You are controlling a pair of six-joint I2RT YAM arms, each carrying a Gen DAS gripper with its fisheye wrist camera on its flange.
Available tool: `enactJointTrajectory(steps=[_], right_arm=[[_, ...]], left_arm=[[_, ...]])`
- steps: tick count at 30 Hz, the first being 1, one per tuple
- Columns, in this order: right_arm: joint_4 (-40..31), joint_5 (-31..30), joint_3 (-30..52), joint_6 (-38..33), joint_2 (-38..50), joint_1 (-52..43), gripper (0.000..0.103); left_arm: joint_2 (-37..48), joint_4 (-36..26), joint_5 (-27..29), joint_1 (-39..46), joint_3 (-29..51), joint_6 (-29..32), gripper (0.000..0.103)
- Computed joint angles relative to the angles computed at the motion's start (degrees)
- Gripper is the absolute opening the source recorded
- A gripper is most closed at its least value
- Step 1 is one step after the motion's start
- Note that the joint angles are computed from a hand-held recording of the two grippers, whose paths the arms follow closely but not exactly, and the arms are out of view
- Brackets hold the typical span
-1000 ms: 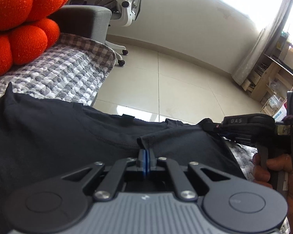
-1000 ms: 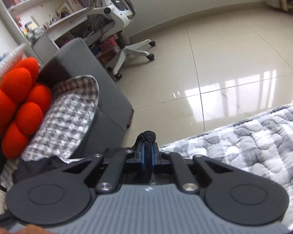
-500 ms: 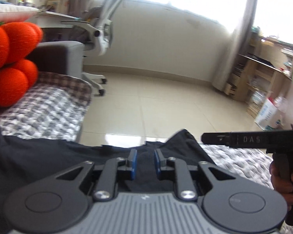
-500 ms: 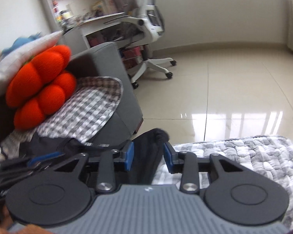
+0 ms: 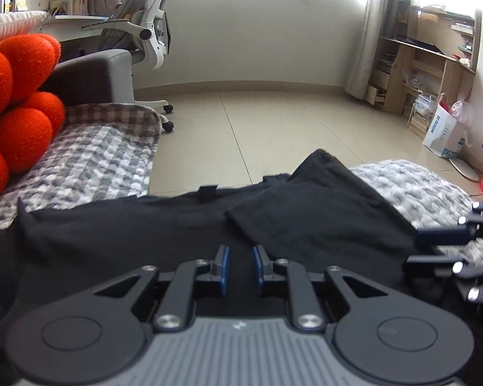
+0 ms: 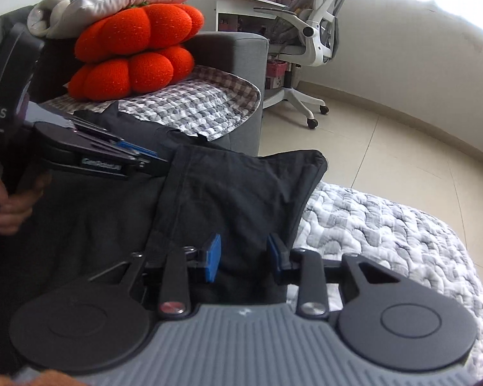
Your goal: Fold clothes
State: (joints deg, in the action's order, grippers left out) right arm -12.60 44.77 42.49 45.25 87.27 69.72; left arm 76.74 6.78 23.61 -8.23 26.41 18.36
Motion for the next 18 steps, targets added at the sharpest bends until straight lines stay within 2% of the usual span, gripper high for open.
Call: enactJointTrajectory(steps=[3,5,6,7,13,15,18], right_arm=[[-1.4,0.6,1.6,0.5,-0.4,0.7,0.034],[-1.6,0.9,3.1,0.1,-0.1,0.8,0.034],[-1.6,0.9,4.2,-0.6,0.4,0.6,0.034],[-1.2,0.9,5.3,-1.5,1.0,0.4,0.035],[4.7,-2.2,10.9,-6.1,5.1,-1.4,0.037],[6.0,-3.1,13.2,-7.4,7.1,-2.1,0.038],[7.3,-4.7,17.0,-9.1,10.3,-3.0,0.038]], left_arm=[[-2.5,-6.3,5.7,7.9,1.2,3.9,0.019],[-3.1,-10.1,8.4,12.4,2.9,6.3,0.024],[-3.2,-11.7,9.3,14.4,3.9,7.3,0.031],[-3.2,-13.0,9.9,16.2,4.9,8.3,0.035],[0.2,-17.3,10.8,25.6,11.5,12.7,0.044],[2.4,-18.1,10.8,28.4,14.1,13.4,0.045],[6.4,-19.0,11.6,32.4,17.9,13.1,0.054]])
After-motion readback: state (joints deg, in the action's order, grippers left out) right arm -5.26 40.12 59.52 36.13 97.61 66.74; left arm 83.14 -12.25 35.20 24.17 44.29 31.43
